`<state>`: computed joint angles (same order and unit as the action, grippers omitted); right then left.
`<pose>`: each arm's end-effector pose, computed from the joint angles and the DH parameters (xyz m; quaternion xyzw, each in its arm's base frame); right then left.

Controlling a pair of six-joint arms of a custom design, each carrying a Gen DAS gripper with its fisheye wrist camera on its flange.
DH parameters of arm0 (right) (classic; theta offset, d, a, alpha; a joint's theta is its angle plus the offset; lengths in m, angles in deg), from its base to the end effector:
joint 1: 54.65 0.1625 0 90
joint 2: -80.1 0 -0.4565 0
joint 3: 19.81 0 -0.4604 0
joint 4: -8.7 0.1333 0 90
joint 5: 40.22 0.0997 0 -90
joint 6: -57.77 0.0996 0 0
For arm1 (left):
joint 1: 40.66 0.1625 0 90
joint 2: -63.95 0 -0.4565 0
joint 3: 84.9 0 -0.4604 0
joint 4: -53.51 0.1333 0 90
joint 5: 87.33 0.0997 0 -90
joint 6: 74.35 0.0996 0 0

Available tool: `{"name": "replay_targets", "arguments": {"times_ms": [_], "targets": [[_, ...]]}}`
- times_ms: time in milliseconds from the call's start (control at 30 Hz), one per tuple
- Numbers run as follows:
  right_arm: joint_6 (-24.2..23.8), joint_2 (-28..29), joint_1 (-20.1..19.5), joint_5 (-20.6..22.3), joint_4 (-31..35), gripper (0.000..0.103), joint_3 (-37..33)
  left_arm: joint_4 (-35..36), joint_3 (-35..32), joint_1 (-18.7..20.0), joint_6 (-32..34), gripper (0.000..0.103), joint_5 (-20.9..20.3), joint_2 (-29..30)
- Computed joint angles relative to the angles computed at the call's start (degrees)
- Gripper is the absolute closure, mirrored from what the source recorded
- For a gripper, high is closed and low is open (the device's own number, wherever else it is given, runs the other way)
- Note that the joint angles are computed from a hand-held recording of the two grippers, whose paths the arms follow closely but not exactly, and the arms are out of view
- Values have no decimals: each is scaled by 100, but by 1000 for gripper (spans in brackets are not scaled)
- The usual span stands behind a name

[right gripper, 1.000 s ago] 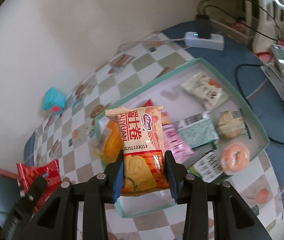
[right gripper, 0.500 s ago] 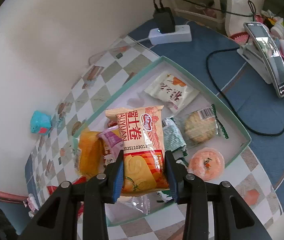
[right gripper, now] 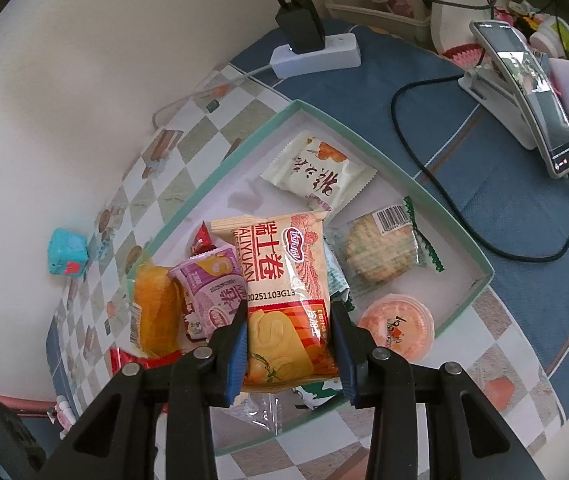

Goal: Organize snacks
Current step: 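Carry red bag and bread pack over the tray and open both tools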

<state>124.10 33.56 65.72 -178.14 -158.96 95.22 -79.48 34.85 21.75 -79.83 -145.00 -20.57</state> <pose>0.3505 -0.4806 0.0155 -0.3121 -0.8564 0.3510 0.2144 -0.0800 -0.5560 0.2814 0.1653 0.9441 -0.1414 0.2478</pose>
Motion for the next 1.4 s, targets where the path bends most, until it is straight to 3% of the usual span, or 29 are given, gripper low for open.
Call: {"name": "replay_targets", "arguments": {"times_ms": [233,500,633,933,1000,1067,1100,1233,1400], "targets": [[5,16,4,-19,57,63,-33,128,-193,210,-168,55,-158,353],[95,-8,-38,-2,103,62,-2,-3,-254,197,-27,56,-213,522],[61,-3,-43,18,84,62,-5,47,-325,239,-9,56,-560,593],[137,-32,-35,-49,222,61,-14,-82,-219,-49,299,55,-210,504],[145,-34,-19,-84,253,60,-24,-137,-190,-114,420,52,-192,446],[95,-28,-17,-89,222,61,-28,-139,-188,-130,473,37,-248,400],[78,-24,-21,-67,206,61,-30,-149,-180,-141,495,36,-275,375],[173,-36,-46,-36,232,45,-11,-141,-173,-180,514,35,-245,314],[223,-54,-30,-126,173,28,27,110,-212,-194,282,23,7,181]]}}
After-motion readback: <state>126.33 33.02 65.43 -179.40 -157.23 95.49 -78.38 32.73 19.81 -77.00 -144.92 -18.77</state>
